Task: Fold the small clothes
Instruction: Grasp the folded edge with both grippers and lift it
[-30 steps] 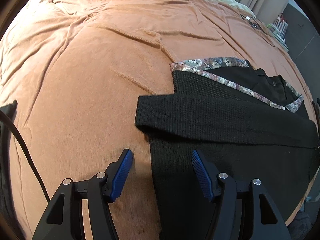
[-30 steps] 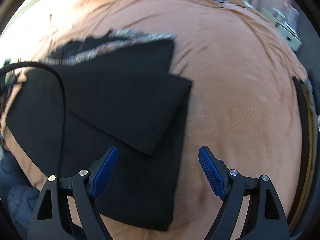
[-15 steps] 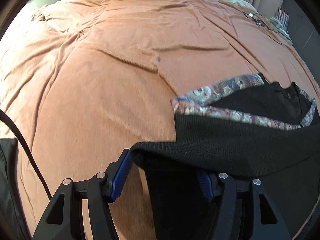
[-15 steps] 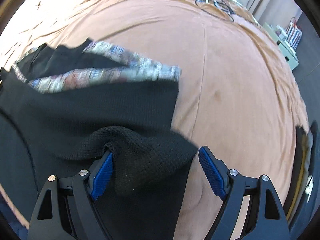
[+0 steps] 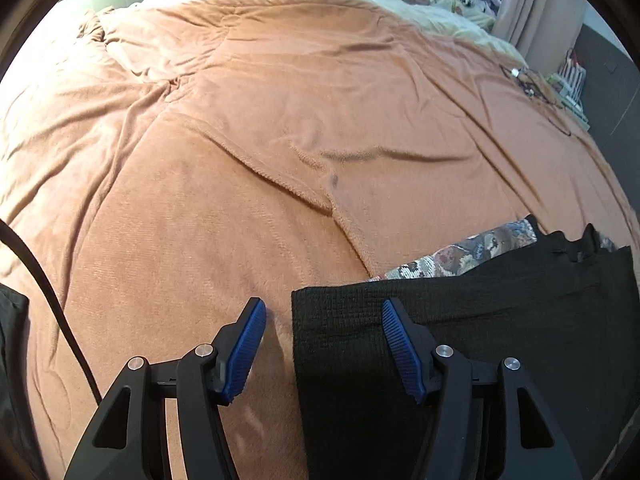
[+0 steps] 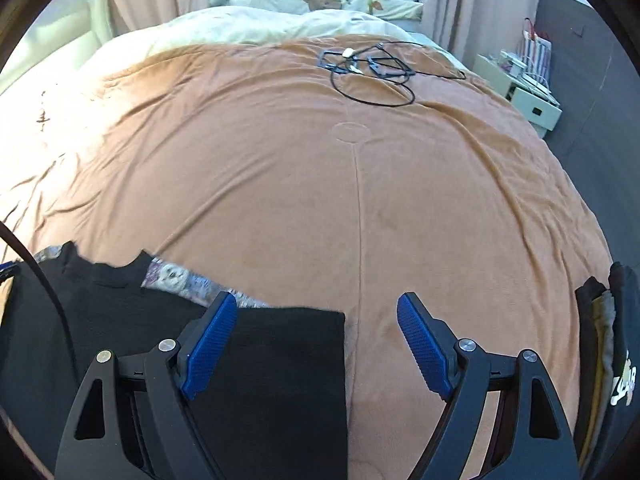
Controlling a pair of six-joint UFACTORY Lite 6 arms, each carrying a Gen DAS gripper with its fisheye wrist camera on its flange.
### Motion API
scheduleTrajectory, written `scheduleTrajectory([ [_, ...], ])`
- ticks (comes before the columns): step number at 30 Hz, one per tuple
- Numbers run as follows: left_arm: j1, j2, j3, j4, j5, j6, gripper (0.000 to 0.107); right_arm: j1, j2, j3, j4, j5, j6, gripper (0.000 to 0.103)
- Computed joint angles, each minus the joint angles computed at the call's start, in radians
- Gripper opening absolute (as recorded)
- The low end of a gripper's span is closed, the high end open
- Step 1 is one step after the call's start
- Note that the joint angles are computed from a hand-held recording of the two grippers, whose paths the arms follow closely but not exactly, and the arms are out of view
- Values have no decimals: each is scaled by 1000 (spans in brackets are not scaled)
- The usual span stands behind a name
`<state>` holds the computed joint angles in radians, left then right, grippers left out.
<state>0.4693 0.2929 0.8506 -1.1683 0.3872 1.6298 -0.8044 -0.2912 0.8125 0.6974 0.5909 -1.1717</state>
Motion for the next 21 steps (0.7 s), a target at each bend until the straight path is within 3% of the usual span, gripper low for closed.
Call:
scheduleTrajectory([
  [4,61,21,6,72,64,-42,60,-119,36,-10,-1,101,-128,82],
  [6,70,47,16,90,70,-46,51,-142,86,-16,-19,94,-159,81],
  [8,83,52,13,65,82,-5,49,-140,150,3,-15,70,-169,79],
  [11,82,61,23,57,96,3,38,-137,292,80,22,98,-182,57],
  [13,76,73,35,55,105,-2,31,-113,377,133,48,113,-186,52],
  [16,60,72,30,28,94,28,20,-46,480,218,49,90,-137,34],
  [17,62,67,26,26,110,39,11,-45,476,211,76,83,-163,21],
  [21,66,12,-18,-34,101,120,6,-49,322,125,92,68,-177,5],
])
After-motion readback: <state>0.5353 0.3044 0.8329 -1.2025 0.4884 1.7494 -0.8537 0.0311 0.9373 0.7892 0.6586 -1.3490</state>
